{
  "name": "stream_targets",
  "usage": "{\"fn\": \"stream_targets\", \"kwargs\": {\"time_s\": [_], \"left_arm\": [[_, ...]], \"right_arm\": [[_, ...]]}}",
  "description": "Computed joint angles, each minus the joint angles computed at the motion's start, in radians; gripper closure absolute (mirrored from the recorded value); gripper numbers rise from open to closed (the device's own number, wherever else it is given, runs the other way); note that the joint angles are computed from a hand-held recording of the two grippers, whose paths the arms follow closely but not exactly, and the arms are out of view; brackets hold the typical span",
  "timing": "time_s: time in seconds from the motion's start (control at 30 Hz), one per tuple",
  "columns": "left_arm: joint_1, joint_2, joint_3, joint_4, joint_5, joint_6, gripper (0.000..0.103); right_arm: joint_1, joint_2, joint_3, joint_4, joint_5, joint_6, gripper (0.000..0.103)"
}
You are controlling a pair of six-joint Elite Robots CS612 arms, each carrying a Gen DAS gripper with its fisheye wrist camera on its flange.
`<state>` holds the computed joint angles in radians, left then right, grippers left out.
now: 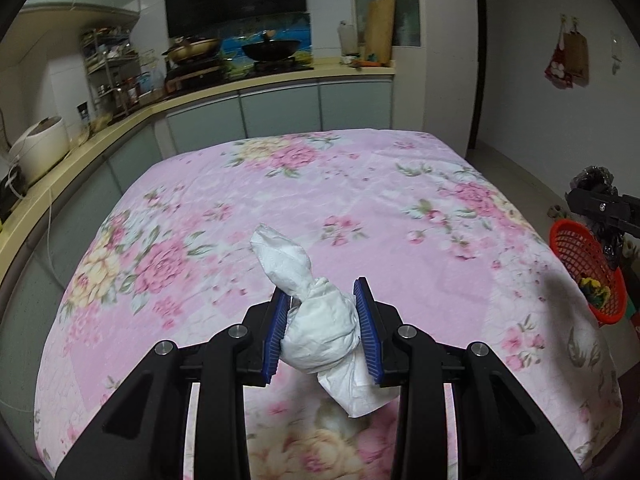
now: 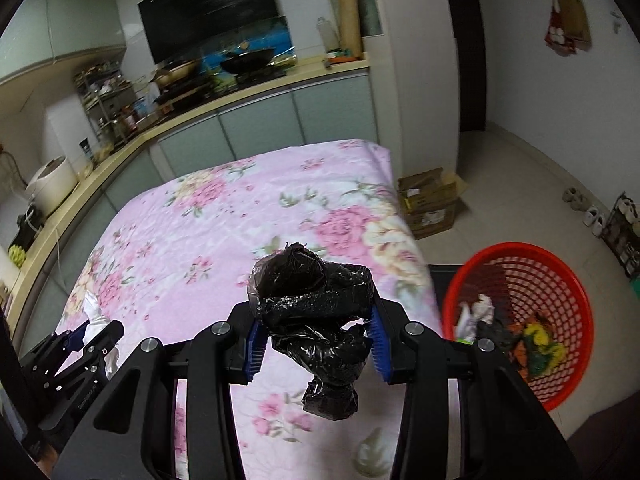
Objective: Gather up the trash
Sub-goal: 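Carry the white bag and black bag over the red wastebasket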
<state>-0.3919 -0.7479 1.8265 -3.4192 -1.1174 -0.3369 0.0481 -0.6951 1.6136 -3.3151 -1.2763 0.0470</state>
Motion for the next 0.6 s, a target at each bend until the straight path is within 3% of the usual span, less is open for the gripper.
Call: {"fn": "stream_targets", "kwargs": {"time_s": [0.6], "left_arm": [[-0.046, 0.032, -0.103, -0.007, -0.074, 0.134, 0.071]], "right_arm": [[-0.062, -0.014, 0.042, -0.057, -0.050, 0.092, 0.062]]}}
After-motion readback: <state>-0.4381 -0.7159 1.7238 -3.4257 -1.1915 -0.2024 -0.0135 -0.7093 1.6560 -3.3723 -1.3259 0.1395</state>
